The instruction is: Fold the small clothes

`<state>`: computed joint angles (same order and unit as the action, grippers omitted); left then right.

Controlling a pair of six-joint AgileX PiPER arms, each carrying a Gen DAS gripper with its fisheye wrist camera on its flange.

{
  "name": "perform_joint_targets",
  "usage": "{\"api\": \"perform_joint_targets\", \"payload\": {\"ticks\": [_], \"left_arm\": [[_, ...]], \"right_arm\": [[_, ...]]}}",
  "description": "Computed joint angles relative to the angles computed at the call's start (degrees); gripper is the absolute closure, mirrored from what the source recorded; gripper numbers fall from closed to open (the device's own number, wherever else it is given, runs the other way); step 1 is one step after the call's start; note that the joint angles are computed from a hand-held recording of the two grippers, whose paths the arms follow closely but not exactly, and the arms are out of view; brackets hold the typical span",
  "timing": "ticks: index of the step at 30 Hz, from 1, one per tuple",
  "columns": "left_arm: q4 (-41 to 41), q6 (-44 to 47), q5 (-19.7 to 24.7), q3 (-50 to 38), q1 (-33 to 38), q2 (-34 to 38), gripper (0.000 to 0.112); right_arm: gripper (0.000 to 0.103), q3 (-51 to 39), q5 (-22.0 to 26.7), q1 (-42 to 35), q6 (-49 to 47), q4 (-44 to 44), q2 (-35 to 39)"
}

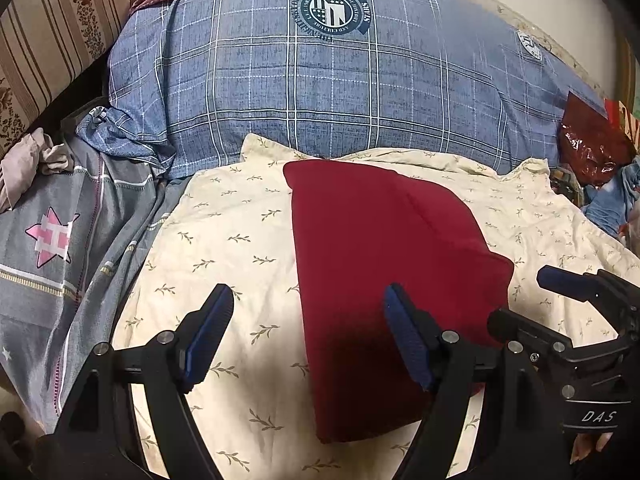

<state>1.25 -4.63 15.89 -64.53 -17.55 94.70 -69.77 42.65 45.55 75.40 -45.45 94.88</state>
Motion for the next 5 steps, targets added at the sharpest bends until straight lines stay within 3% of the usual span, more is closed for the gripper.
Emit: {"api": "perform_joint_targets", "payload": {"ticks": [2,5], "left_arm": [[-0.63,0.85,-0.57,0.29,0.04,-0.03,0.035],[-9.36,9.29,0.92,-1.06,1.41,0.97,0.035]], "right_arm": [[0.015,-0.06,-0.17,-0.15,-0.19,0.19,0.13],[0.015,0.12,-0.45,-0.34,0.02,0.02,0.08]]}}
